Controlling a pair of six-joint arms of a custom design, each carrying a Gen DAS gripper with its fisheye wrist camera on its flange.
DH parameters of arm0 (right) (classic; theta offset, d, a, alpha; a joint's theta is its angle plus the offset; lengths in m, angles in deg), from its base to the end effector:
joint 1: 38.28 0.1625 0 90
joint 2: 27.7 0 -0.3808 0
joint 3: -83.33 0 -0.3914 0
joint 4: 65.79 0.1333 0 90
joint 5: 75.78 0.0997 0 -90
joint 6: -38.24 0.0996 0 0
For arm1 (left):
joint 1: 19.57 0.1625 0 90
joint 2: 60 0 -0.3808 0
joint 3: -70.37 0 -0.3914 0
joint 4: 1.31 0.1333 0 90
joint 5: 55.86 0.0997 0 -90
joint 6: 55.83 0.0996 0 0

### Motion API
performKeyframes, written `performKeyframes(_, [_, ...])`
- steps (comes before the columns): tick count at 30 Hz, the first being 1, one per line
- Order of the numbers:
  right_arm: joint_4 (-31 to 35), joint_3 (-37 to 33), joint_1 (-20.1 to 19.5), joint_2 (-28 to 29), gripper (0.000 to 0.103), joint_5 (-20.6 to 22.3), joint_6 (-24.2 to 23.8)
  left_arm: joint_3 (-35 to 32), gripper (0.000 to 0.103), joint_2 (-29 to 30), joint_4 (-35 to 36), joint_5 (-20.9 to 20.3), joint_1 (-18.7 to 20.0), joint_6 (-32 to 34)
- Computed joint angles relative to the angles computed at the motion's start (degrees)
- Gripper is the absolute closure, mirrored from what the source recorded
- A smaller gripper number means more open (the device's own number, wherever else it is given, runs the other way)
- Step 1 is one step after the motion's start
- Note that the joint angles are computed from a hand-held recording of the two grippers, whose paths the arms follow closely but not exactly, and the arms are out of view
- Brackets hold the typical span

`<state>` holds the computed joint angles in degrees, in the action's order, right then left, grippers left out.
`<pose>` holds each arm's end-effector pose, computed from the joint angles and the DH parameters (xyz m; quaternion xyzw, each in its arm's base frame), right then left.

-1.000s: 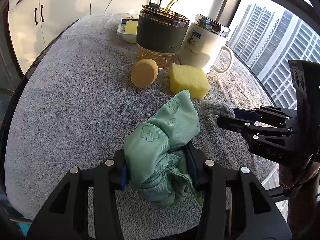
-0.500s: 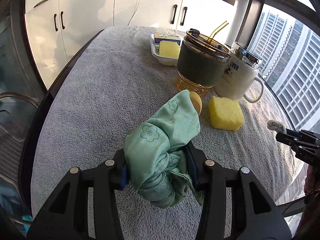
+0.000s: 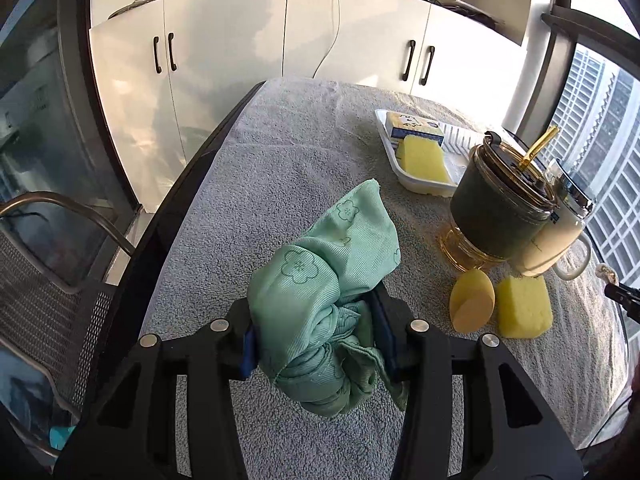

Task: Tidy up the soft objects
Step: 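Carry the green cloth with the left tool while the right tool carries the knitted band over the tray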

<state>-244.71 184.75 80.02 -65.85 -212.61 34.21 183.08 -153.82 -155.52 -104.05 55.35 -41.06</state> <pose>0.3354 -0.4950 0.0299 0.1644 -0.8839 0.2806 0.3360 0.0711 -0.5037 0.4344 0.0892 0.8684 -0.3608 0.3283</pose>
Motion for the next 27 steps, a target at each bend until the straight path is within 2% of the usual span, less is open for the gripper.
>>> performKeyframes(8, [1.62, -5.18, -3.17, 1.09, 0.072, -0.44, -0.64, -7.35, 0.060, 6.98, -4.06, 0.97, 1.76, 2.96])
performKeyframes(15, [2.99, -12.51, -5.08, 3.98, 0.072, -0.54, -2.88, -17.41, 0.060, 15.59, -5.96, 0.59, 3.18, 7.55])
performKeyframes(20, [6.65, -21.17, -6.33, 7.46, 0.072, 0.38, -3.90, -26.69, 0.060, 22.25, -3.11, -1.92, 4.02, 8.12])
performKeyframes(27, [13.83, -35.92, -6.89, 14.93, 0.072, 2.06, -6.59, -37.46, 0.060, 31.34, -1.73, -4.03, 3.20, 11.94])
